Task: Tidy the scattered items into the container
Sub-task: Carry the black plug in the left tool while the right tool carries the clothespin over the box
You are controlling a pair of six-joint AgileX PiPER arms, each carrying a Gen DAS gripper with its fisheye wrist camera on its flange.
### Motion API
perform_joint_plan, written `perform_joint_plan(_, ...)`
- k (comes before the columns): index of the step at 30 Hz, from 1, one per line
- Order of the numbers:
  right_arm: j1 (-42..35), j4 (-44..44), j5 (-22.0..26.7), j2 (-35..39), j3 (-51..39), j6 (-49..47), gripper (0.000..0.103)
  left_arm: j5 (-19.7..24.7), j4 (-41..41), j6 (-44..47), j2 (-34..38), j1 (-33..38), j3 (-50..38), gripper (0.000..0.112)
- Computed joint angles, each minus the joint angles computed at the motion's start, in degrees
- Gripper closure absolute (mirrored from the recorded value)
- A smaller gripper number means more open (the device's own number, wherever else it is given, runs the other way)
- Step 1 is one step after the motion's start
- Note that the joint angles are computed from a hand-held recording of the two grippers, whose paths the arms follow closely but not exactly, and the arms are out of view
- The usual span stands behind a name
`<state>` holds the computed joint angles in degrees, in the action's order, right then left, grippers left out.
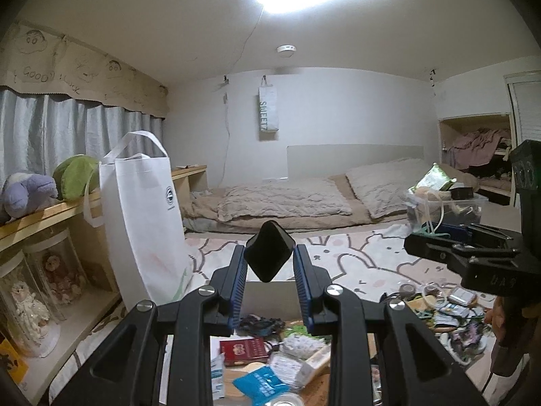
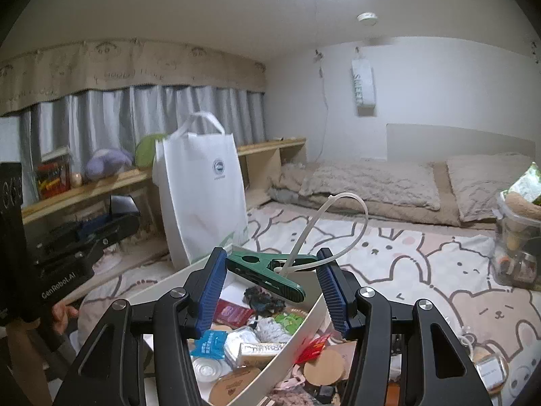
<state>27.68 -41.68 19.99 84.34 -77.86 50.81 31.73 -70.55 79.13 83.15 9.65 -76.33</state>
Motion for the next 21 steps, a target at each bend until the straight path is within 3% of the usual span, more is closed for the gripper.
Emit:
perform_joint_plan(9, -1.6, 20.4, 0.4, 8.9, -8.4, -18.4, 0.048, -0.7, 3.9, -2.9, 6.2, 0.8, -4.0, 0.084)
perform_joint_plan(21, -1.8, 36.0, 9.6, 22.9, -25.9, -32.2, 0.048, -0.7, 15.9, -14.3, 16.6, -1.1, -13.5, 0.084)
